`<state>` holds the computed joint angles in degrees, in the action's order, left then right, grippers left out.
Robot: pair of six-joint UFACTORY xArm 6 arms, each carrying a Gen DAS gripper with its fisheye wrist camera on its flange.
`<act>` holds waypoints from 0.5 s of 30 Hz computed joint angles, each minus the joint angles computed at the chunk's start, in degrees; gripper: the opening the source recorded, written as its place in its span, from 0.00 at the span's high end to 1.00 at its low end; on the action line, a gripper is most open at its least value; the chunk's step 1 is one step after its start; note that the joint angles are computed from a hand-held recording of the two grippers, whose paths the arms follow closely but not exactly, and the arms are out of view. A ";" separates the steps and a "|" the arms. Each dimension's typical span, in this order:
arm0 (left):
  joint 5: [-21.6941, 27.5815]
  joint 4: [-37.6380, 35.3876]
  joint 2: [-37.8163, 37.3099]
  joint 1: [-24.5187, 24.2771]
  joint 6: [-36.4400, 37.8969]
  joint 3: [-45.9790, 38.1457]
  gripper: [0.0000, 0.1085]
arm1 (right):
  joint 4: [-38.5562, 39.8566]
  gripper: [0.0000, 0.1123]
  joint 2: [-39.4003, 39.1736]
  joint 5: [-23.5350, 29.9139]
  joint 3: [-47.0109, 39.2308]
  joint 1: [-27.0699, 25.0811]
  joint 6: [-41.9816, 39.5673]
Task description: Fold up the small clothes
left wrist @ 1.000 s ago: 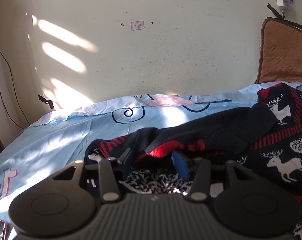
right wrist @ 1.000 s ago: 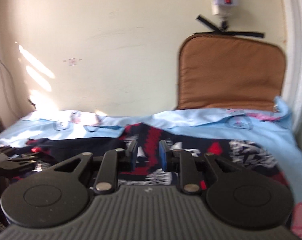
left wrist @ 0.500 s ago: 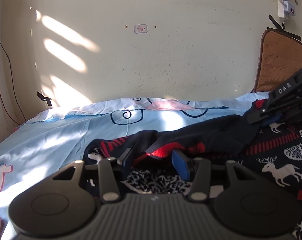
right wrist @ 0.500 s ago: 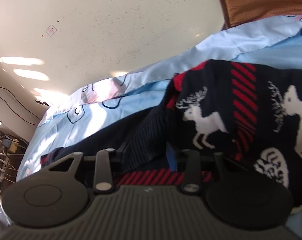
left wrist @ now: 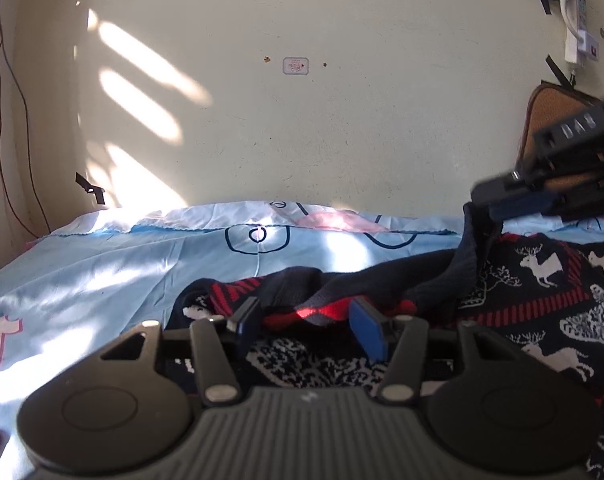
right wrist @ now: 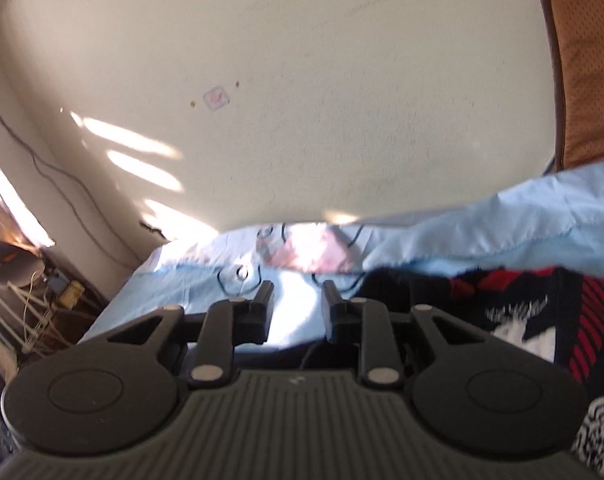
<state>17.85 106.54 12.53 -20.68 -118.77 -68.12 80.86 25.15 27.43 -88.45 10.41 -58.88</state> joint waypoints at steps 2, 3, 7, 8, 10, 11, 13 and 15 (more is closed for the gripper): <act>-4.95 6.09 -2.95 2.45 -9.31 1.36 0.50 | -1.43 0.57 -2.05 3.69 3.61 -0.47 1.94; -6.18 9.72 -5.02 3.36 -13.83 2.64 0.50 | -3.54 0.53 -1.96 5.05 3.99 -0.36 3.48; -2.13 6.76 -14.93 5.93 -12.01 11.60 0.46 | -16.15 0.46 5.20 8.22 -4.50 1.22 15.76; -1.57 4.80 -17.59 7.03 -10.47 14.00 0.46 | -18.10 0.45 8.13 9.83 -8.61 1.36 19.00; -0.84 0.10 -21.95 9.00 -6.63 17.92 0.46 | -18.73 0.45 14.65 7.41 -18.54 2.61 20.89; -0.31 -1.87 -23.87 9.49 -4.85 19.68 0.46 | -18.28 0.46 16.68 3.67 -22.02 3.63 19.39; 0.97 -5.44 -28.73 10.35 -0.89 24.05 0.45 | -13.43 0.45 20.00 -4.34 -28.95 4.78 17.62; 1.29 -6.93 -33.20 10.86 1.50 28.03 0.44 | -5.88 0.45 19.89 -2.76 -30.65 4.23 18.71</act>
